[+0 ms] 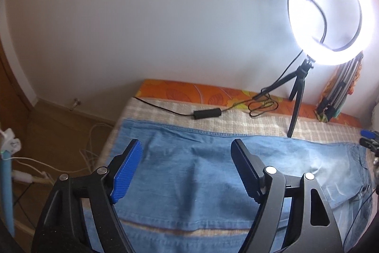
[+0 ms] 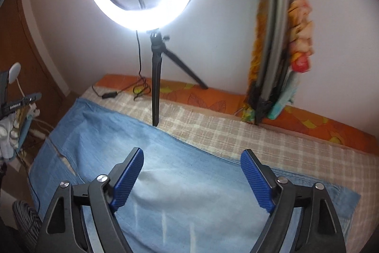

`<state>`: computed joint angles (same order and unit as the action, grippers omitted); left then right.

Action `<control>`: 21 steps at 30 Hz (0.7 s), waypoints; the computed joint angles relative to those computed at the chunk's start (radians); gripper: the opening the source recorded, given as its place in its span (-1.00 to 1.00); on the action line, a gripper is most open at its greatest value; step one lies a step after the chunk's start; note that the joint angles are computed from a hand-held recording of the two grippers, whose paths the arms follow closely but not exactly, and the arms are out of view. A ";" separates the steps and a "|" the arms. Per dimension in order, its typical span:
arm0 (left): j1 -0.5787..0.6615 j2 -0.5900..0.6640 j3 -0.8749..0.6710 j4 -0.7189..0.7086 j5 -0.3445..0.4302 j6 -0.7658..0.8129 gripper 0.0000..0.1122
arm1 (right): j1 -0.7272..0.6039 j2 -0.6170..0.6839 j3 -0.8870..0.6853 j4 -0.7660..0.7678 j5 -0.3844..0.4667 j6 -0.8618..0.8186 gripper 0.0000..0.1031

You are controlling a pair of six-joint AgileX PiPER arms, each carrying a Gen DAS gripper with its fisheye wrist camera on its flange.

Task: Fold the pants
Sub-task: 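Move both grippers over the jeans leg toward its hem edge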

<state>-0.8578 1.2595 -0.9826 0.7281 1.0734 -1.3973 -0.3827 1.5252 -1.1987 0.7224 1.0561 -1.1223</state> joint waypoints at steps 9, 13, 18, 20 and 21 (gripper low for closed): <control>0.117 0.156 0.043 -0.065 -0.245 0.039 0.12 | 0.165 0.208 -0.076 -0.007 -0.077 -0.091 0.48; 0.167 0.226 0.066 -0.099 -0.344 0.068 0.00 | 0.235 0.299 -0.136 -0.055 -0.068 -0.076 0.37; 0.233 0.315 0.092 -0.137 -0.460 0.085 -0.09 | 0.313 0.388 -0.182 -0.100 -0.080 -0.062 0.32; 0.247 0.335 0.101 -0.139 -0.490 0.085 -0.12 | 0.329 0.421 -0.206 -0.108 -0.070 -0.057 0.32; 0.251 0.349 0.103 -0.134 -0.501 0.082 -0.15 | 0.335 0.433 -0.214 -0.109 -0.067 -0.061 0.31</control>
